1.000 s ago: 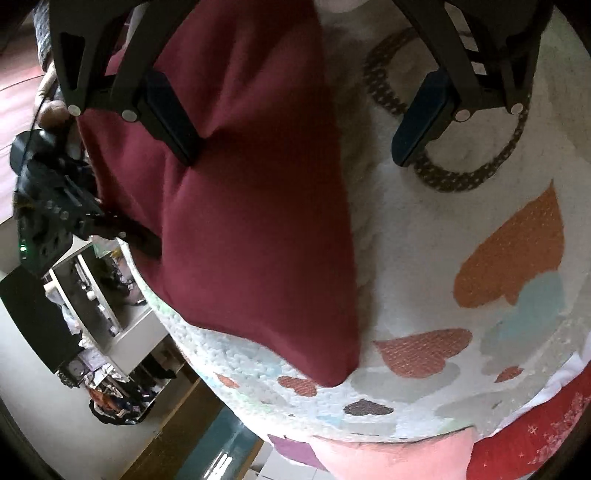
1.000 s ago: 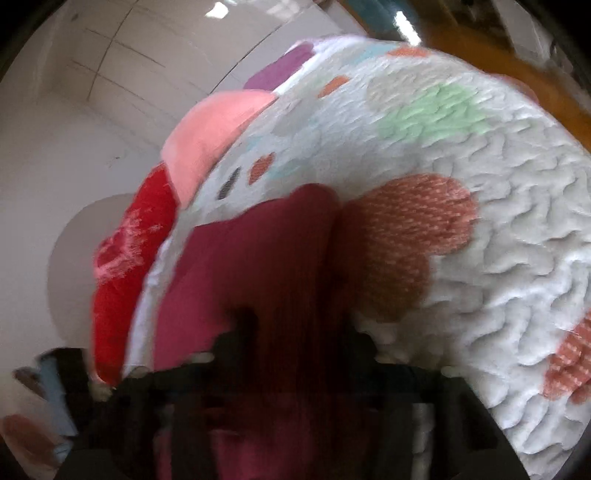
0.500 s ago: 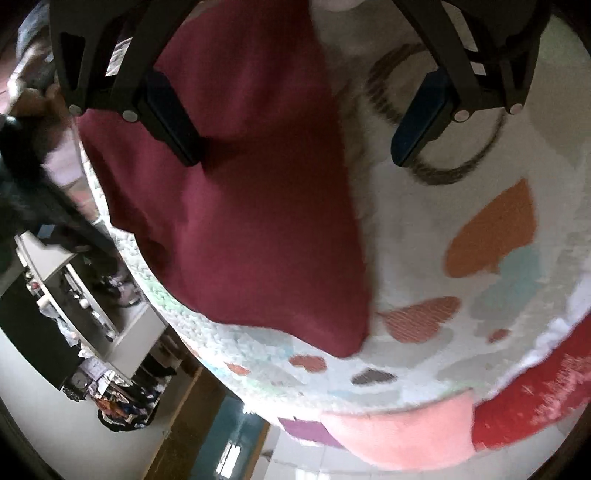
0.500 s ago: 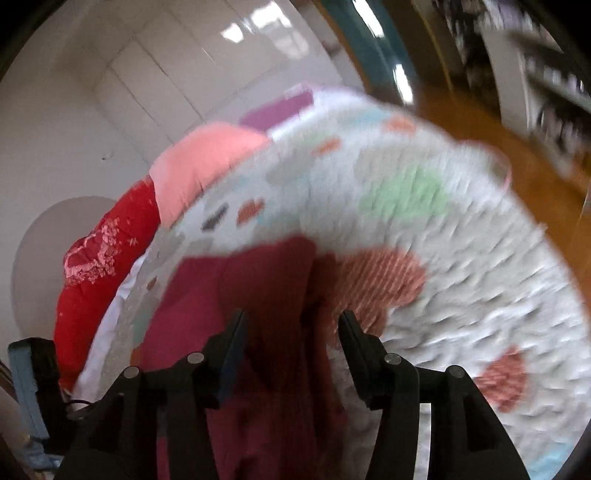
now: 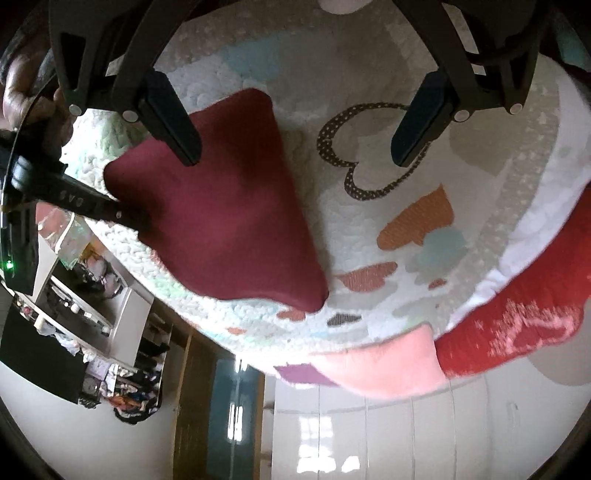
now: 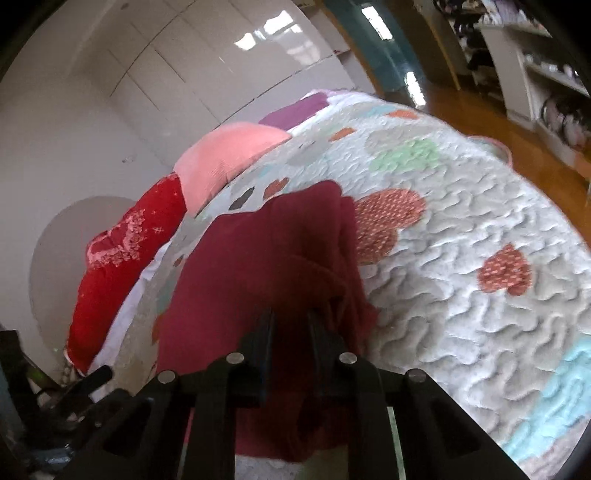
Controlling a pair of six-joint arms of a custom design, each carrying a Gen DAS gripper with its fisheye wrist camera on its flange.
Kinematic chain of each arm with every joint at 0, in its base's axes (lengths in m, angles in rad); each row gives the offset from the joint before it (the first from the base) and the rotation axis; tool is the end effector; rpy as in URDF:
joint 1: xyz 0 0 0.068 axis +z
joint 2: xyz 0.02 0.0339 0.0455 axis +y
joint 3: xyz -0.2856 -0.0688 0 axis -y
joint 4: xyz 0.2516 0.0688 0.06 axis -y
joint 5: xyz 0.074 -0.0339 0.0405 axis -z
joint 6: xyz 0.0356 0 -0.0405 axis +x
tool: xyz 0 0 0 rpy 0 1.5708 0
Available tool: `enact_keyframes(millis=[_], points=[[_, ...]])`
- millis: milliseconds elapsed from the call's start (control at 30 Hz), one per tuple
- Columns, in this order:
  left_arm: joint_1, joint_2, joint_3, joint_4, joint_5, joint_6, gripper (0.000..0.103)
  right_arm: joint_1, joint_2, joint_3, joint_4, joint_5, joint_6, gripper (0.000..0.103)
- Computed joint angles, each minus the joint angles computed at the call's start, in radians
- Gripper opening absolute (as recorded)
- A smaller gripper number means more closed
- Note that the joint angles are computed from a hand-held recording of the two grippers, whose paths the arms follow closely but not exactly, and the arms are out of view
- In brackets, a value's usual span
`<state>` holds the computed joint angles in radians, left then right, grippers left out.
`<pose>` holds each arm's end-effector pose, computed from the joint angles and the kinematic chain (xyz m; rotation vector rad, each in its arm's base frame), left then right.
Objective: Fold small clothes
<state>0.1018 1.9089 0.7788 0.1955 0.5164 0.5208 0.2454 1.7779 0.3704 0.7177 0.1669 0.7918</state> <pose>0.3387 0.0169 0.0965 0.6930 2.2705 -0.3560 0.2566 0.0582 0.0851 0.6997 2.1650 0.3661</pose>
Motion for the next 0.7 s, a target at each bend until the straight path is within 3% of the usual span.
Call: enact_keyframes(millis=[67, 133, 300, 433, 700], points=[[0.002, -0.055, -0.074, 0.08, -0.016, -0.018, 0.102, 0.062, -0.066, -0.004, -0.104, 0.101, 0.026, 0.02], [-0.015, -0.09, -0.121, 0.128, -0.069, -0.027, 0.103, 0.123, -0.128, -0.014, -0.2, 0.211, 0.064, 0.051], [-0.054, -0.1, -0.162, 0.077, -0.129, 0.023, 0.103, 0.32, -0.23, -0.049, -0.379, 0.416, 0.173, 0.068], [-0.083, -0.087, -0.198, 0.06, -0.154, 0.063, 0.103, 0.433, -0.191, -0.015, -0.525, 0.483, 0.28, 0.074], [-0.098, -0.065, -0.21, 0.061, -0.17, 0.088, 0.103, 0.464, -0.091, -0.011, -0.517, 0.447, 0.354, 0.074]])
